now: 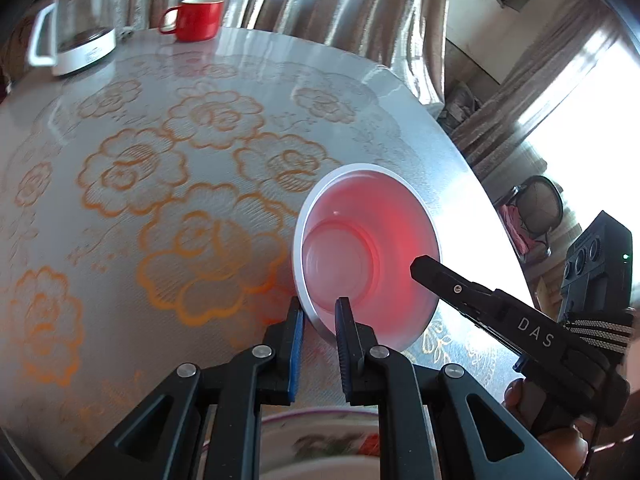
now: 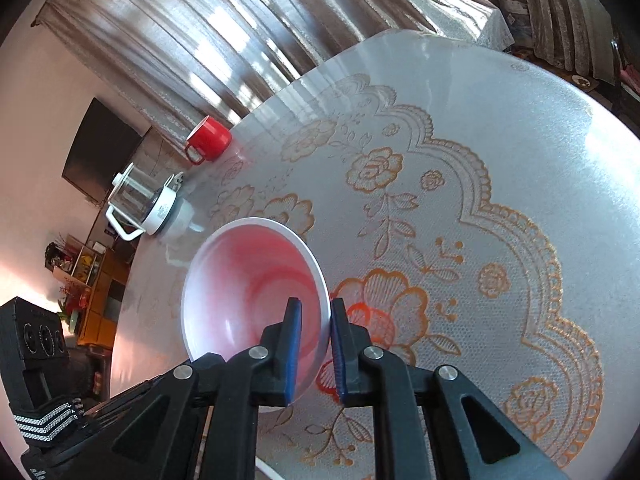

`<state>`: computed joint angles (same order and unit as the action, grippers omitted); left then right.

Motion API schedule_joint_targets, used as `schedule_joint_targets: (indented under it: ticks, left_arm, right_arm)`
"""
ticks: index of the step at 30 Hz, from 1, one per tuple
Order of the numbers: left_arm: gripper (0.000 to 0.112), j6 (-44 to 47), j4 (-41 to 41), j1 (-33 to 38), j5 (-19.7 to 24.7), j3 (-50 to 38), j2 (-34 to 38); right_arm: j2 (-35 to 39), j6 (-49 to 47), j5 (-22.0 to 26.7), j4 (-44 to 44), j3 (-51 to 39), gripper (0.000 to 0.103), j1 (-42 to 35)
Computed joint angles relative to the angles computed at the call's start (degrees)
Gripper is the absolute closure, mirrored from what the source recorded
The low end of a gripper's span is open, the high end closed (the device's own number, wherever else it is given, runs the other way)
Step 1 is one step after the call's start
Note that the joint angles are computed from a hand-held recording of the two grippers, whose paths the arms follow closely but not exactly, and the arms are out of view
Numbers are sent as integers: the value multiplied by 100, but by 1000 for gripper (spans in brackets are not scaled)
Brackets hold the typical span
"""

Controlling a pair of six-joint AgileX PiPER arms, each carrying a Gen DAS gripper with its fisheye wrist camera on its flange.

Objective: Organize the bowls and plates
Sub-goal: 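Lift the red bowl and carry it over the steel basin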

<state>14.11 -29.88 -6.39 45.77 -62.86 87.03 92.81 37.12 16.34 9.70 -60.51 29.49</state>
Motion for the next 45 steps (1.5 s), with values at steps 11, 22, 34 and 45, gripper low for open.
schedule_joint_targets:
  ticks: [11, 22, 34, 45]
  left_arm:
    - [97, 710, -317, 1303, 386, 754, -746]
    - [93, 1105, -582, 2083, 579, 955, -854]
    - [93, 1691, -802, 2148, 433, 1351, -1443]
    - [93, 2315, -1101, 3330, 1266, 1518, -2140]
  right_arm:
    - [559, -507, 189, 580, -708, 88, 631]
    - [803, 138, 194, 134, -1004, 80, 966]
    - [822, 2361, 378, -2138, -1180, 92, 1520]
    - [720, 2605, 358, -2387, -1328, 92, 1918]
